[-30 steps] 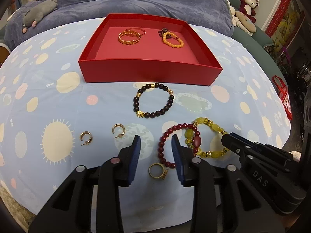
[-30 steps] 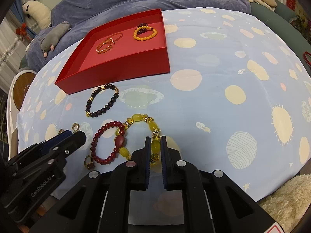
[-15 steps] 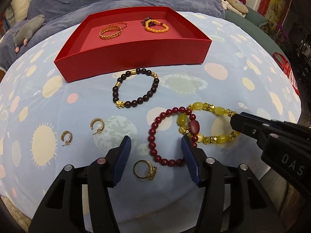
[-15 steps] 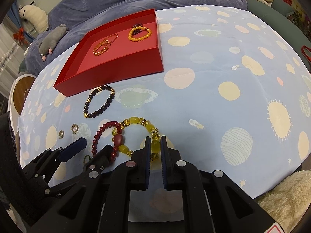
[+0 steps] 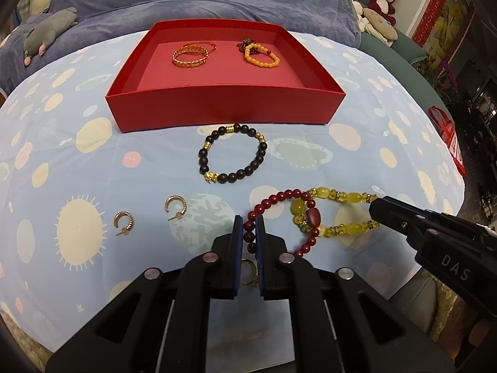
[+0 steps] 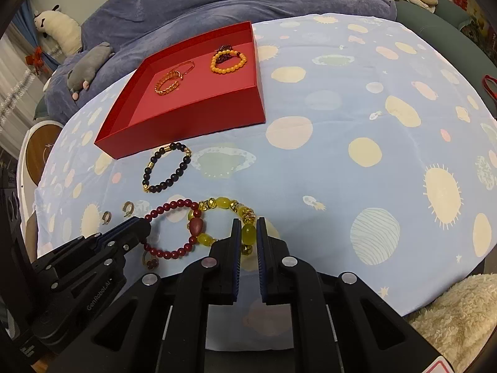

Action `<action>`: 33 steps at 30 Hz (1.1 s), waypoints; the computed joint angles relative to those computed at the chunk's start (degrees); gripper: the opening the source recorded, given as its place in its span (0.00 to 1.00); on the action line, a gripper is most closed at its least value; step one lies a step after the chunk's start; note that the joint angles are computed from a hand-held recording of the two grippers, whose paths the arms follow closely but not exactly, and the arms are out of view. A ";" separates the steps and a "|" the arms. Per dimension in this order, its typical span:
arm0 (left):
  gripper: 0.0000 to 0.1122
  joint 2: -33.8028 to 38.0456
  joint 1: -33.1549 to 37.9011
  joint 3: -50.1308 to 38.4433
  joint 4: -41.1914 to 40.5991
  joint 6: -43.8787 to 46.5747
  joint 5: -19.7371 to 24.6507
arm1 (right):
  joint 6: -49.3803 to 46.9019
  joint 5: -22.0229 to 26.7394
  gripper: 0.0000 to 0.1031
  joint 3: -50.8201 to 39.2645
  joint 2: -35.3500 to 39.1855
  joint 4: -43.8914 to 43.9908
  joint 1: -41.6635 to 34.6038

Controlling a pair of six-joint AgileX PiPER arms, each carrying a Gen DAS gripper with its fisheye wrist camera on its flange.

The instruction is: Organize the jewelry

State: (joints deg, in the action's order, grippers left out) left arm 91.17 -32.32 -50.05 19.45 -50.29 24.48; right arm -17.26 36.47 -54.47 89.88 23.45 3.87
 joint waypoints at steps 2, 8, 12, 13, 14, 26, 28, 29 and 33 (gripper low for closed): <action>0.07 -1.79 0.45 -0.04 -0.88 1.26 0.60 | -0.36 0.59 0.09 -0.51 -0.57 0.25 -0.13; 0.07 -7.01 3.23 -2.57 -7.20 10.45 3.91 | -1.50 3.69 0.09 -4.94 -2.52 1.07 -0.33; 0.07 -8.97 6.25 -6.18 -11.28 17.90 7.23 | -1.50 6.97 0.09 -11.00 -2.11 -0.19 0.51; 0.07 -9.23 7.32 -7.38 -12.71 20.46 8.08 | -1.56 7.59 0.09 -12.90 -1.72 -0.84 1.03; 0.07 -9.22 8.38 -8.85 -13.87 22.60 8.98 | -1.79 8.40 0.09 -15.07 -1.04 -1.16 1.48; 0.07 6.30 20.00 -37.20 -22.40 40.00 13.47 | -2.46 17.84 0.09 -52.81 20.95 2.37 5.90; 0.07 10.95 21.31 -42.41 -23.40 40.46 14.05 | -0.93 19.96 0.09 -59.83 26.24 2.25 6.44; 0.07 13.23 21.76 -44.66 -23.29 39.67 14.12 | -0.26 21.55 0.09 -63.83 29.32 2.33 6.53; 0.07 21.00 23.09 -51.59 -24.38 39.30 14.99 | 3.56 26.44 0.09 -77.06 39.82 1.44 6.89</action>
State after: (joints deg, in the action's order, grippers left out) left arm 112.17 -9.24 -101.64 -4.93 -10.99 39.46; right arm -13.70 62.92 -131.53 129.70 24.89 10.76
